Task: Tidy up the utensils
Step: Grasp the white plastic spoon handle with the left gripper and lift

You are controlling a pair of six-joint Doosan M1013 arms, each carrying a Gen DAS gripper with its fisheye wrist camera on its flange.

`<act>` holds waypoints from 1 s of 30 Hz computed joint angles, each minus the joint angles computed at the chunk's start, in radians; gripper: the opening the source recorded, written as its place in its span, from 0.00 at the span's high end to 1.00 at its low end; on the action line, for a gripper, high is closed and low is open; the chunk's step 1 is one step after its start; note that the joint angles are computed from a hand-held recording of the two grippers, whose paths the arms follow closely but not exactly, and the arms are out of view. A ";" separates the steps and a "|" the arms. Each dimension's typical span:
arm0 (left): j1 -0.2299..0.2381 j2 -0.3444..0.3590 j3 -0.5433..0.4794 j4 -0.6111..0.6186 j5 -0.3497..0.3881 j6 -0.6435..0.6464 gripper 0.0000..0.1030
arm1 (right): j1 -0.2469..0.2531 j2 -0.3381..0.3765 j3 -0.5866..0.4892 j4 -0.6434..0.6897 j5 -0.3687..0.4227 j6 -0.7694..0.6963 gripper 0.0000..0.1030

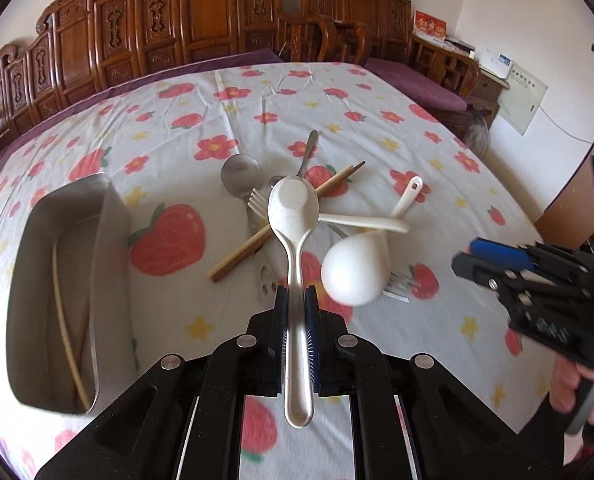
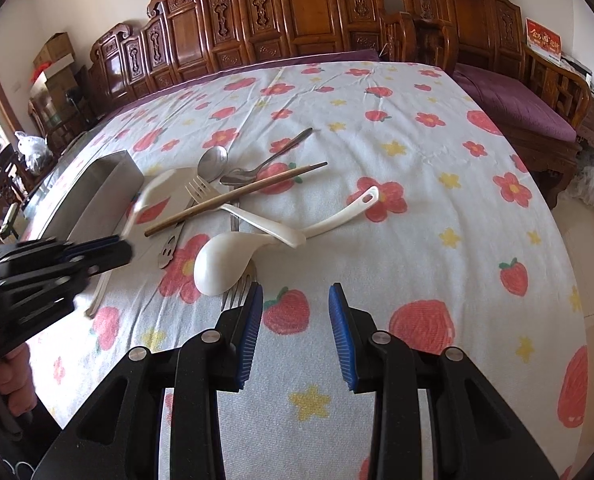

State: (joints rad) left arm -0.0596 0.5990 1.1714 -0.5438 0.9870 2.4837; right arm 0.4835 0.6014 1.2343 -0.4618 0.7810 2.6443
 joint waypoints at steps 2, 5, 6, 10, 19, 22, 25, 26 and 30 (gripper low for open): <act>0.008 -0.011 0.016 -0.010 -0.011 0.016 0.92 | -0.001 0.000 0.002 0.008 -0.015 -0.013 0.64; 0.023 -0.022 0.032 -0.033 -0.011 0.028 0.92 | 0.000 0.002 -0.003 0.013 -0.020 -0.021 0.64; 0.027 -0.024 0.035 -0.041 -0.012 0.032 0.92 | 0.000 0.003 -0.005 0.013 -0.020 -0.018 0.65; 0.042 -0.033 0.050 -0.077 -0.016 0.052 0.92 | 0.002 0.009 -0.016 0.011 -0.018 0.000 0.65; 0.057 -0.051 0.071 -0.120 -0.019 0.096 0.92 | -0.009 0.058 -0.070 0.092 -0.063 0.035 0.48; 0.065 -0.054 0.069 -0.134 -0.013 0.099 0.92 | -0.014 0.081 -0.098 0.118 -0.060 0.046 0.46; 0.073 -0.055 0.067 -0.148 -0.014 0.095 0.92 | -0.020 0.096 -0.113 0.131 -0.063 0.076 0.46; 0.076 -0.054 0.065 -0.152 -0.010 0.091 0.92 | -0.022 0.101 -0.117 0.135 -0.064 0.085 0.46; 0.084 -0.056 0.065 -0.163 -0.006 0.095 0.92 | -0.028 0.115 -0.131 0.145 -0.082 0.093 0.46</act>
State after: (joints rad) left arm 0.0241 0.5429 1.2359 -0.7066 0.9812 2.5788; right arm 0.4557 0.7163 1.1036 -0.3172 0.6985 2.7371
